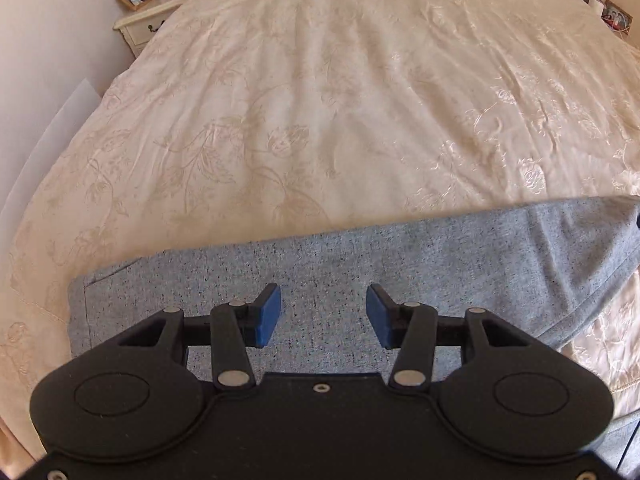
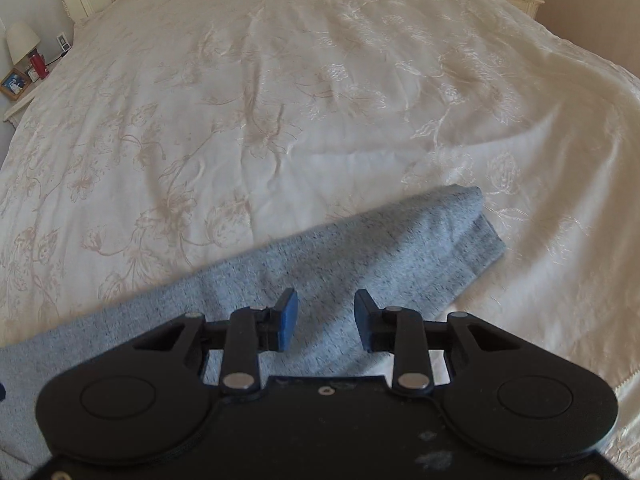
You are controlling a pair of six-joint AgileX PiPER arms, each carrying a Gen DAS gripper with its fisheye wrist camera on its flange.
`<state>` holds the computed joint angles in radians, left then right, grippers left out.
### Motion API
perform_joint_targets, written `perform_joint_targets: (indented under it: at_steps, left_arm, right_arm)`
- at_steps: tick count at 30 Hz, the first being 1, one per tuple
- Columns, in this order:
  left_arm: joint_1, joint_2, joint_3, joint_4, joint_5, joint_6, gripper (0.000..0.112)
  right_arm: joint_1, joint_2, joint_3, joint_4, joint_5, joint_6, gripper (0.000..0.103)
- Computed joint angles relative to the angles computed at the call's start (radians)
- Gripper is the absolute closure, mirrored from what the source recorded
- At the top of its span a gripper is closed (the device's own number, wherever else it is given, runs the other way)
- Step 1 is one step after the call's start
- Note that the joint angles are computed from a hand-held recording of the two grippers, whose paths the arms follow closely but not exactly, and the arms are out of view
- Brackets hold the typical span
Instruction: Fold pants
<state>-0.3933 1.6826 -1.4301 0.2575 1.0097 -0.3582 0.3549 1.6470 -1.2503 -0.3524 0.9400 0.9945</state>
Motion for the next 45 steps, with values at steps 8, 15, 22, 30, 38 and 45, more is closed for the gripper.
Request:
perform_joint_targets:
  at_steps: [8, 15, 22, 30, 38, 45]
  left_arm:
    - [0.095, 0.012, 0.056, -0.032, -0.009, 0.043, 0.056]
    - [0.147, 0.057, 0.038, -0.031, -0.004, 0.046, 0.056]
    - [0.161, 0.122, -0.021, -0.062, -0.002, 0.049, 0.056]
    - [0.166, 0.208, -0.137, -0.145, 0.0, 0.045, 0.056]
    - [0.194, 0.35, -0.315, -0.236, 0.077, 0.028, 0.056]
    - [0.203, 0.344, -0.251, -0.173, 0.078, -0.056, 0.056]
  right_arm:
    - [-0.114, 0.355, -0.332, 0.096, 0.008, 0.062, 0.068]
    - [-0.125, 0.6, -0.59, 0.107, 0.153, 0.059, 0.068]
    - [-0.122, 0.518, -0.38, 0.118, 0.045, 0.024, 0.101]
    - [-0.048, 0.097, 0.164, 0.079, -0.156, 0.144, 0.101]
    - [0.083, -0.067, 0.399, 0.07, -0.188, 0.343, 0.101]
    - [0.122, -0.058, 0.4, 0.049, -0.184, 0.386, 0.101]
